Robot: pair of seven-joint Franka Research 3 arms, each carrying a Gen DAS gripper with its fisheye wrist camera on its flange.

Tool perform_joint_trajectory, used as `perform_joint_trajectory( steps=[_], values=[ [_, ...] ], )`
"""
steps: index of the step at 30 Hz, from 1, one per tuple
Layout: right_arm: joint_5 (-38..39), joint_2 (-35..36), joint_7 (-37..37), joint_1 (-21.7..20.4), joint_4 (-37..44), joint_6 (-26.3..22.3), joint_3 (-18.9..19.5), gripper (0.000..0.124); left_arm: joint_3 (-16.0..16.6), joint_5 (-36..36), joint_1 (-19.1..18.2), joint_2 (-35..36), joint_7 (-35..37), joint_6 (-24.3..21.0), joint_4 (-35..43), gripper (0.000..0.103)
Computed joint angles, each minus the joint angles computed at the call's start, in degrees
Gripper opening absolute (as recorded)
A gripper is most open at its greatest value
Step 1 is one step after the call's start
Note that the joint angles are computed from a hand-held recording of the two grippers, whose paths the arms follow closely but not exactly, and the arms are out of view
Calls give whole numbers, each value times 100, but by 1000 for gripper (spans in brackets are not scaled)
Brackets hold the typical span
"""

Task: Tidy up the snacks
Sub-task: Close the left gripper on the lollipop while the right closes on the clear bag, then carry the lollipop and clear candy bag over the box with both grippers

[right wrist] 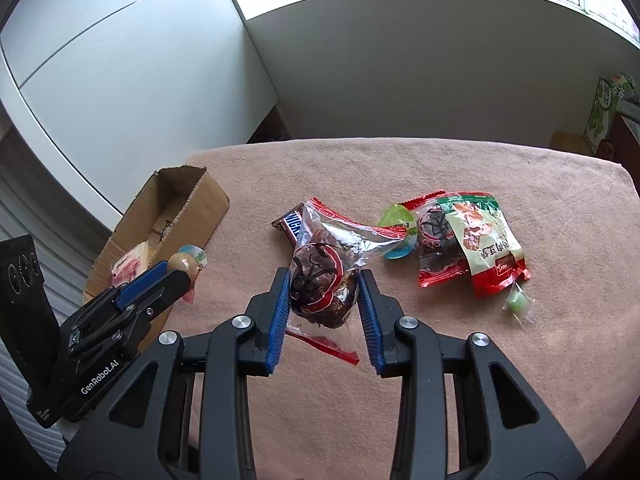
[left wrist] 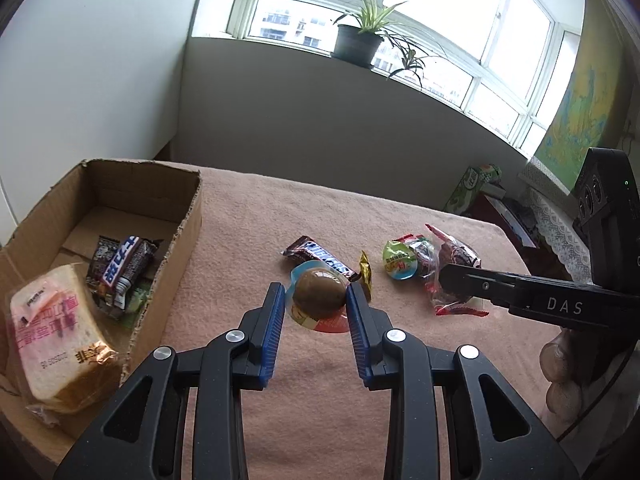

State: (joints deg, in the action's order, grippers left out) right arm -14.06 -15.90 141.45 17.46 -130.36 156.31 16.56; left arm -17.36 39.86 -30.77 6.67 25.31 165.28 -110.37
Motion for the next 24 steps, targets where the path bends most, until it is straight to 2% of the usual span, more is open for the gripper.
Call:
perform_joint_trajectory(
  steps=[2, 6, 10, 16, 24],
  values=[
    [-158, 121, 78, -34, 158, 39, 92, 35, 74, 126, 52, -168, -200, 140, -188, 30],
    [-489, 439, 207, 43, 518, 46, 163, 35, 154, 809, 220, -487, -1043, 239, -447, 30],
    [-676, 837, 261, 305, 956, 50, 81, 35, 83, 1463, 488, -693, -1861, 128, -570, 30],
    [-889, 1503, 235, 837, 1705, -43, -149, 35, -34, 1867, 822, -972, -2385, -102, -783, 30],
    [-805, 2215, -53, 1502, 2536, -191, -549, 35, -95, 1925, 1229, -1338, -2598, -241, -1201, 30]
  ],
)
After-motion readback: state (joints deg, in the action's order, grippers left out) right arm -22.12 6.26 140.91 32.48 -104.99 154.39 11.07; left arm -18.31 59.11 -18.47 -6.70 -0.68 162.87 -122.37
